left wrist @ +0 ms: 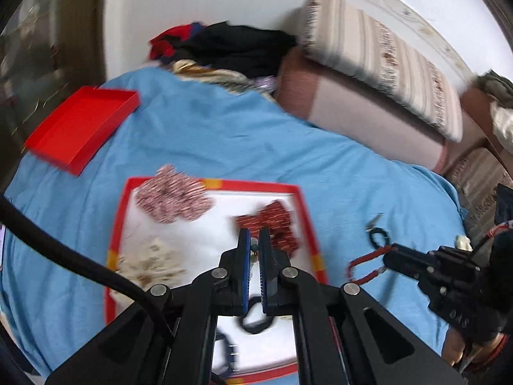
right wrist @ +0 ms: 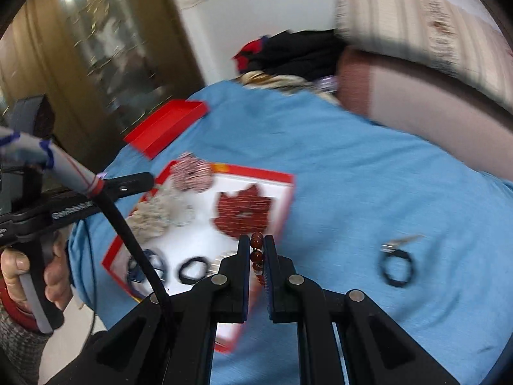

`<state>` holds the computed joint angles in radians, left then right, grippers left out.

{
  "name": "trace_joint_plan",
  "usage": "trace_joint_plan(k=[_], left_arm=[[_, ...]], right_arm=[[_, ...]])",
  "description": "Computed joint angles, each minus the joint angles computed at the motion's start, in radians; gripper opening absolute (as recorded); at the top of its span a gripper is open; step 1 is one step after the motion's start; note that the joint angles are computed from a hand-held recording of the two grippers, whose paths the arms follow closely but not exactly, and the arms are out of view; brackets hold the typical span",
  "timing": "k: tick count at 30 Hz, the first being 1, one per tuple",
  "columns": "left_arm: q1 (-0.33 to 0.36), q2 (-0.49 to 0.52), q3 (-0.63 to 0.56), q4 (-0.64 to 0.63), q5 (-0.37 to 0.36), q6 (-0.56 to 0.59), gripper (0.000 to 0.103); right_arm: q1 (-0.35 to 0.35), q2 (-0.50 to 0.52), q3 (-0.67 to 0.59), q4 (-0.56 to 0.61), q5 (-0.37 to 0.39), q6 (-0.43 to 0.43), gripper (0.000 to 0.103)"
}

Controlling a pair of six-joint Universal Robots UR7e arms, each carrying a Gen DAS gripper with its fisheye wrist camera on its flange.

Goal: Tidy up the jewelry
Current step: 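Carry both bead bracelets with both tools over the white tray, then open both tools to drop the bead bracelets into the tray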

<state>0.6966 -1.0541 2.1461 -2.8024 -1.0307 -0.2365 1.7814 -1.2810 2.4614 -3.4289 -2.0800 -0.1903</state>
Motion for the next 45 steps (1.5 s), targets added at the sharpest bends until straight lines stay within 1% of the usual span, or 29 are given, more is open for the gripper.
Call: trace_joint_plan(k=[3,5,8,11,12,15,20,23,25,27,29,31,33,35,37,39,41,43,45], left_arm=[[0.044,-0.001,0.001,0.005,0.014,0.009,0.005],[0.074,0.008,-0.005,0.004,0.017,0.008,0.005],[0.117,0.026,-0.018,0.003,0.017,0.004,0.005],[0.151,0.045,-0.039,0.003,-0.003,0.007,0.005],[0.159,0.050,-0.045,0.000,-0.017,0.012,0.005],[0.163,0.071,-0.061,-0.002,-0.029,0.034,0.005],[0.161,0.108,-0.089,0.013,-0.055,0.046,0.005],[0.171,0.120,-0.102,0.022,-0.098,0.038,0.005],[0.170,0.126,-0.106,0.023,-0.105,0.027,0.008],[0.163,0.125,-0.101,0.016,-0.093,0.016,0.015],[0.158,0.115,-0.092,0.005,-0.078,0.003,0.027],[0.153,0.099,-0.086,0.001,-0.061,-0.012,0.034],[0.145,0.079,-0.075,-0.004,-0.037,-0.018,0.036],[0.129,0.054,-0.059,-0.004,0.010,-0.030,0.040],[0.123,0.035,-0.047,-0.008,0.040,-0.032,0.043],[0.112,0.011,-0.027,-0.018,0.075,-0.045,0.044],[0.103,-0.009,-0.006,-0.030,0.106,-0.059,0.051],[0.092,-0.023,0.017,-0.053,0.138,-0.063,0.054],[0.072,-0.036,0.045,-0.074,0.195,-0.070,0.056]], right_arm=[[0.000,0.101,-0.068,0.013,0.047,0.022,0.008],[-0.016,0.155,-0.111,0.025,0.091,0.041,0.008],[-0.020,0.240,-0.166,0.021,0.101,0.069,0.008],[-0.035,0.284,-0.197,0.031,0.093,0.081,0.008],[-0.045,0.286,-0.195,0.033,0.091,0.081,0.008],[-0.063,0.296,-0.192,0.035,0.066,0.075,0.009],[-0.095,0.276,-0.166,0.046,0.056,0.085,0.009],[-0.098,0.276,-0.154,0.038,0.044,0.072,0.009],[-0.092,0.280,-0.146,0.022,0.028,0.057,0.009],[-0.083,0.283,-0.138,-0.006,0.011,0.041,0.010],[-0.080,0.273,-0.126,-0.016,0.016,0.029,0.014],[-0.073,0.266,-0.113,-0.039,0.002,0.017,0.024],[-0.064,0.255,-0.093,-0.078,-0.017,-0.008,0.029],[-0.061,0.236,-0.069,-0.105,-0.035,-0.029,0.029],[-0.064,0.219,-0.048,-0.128,-0.048,-0.040,0.029],[-0.072,0.200,-0.033,-0.131,-0.049,-0.034,0.029],[-0.079,0.185,-0.019,-0.137,-0.050,-0.028,0.029],[-0.080,0.175,-0.003,-0.148,-0.048,-0.022,0.029],[-0.081,0.166,0.010,-0.154,-0.044,-0.012,0.029]])
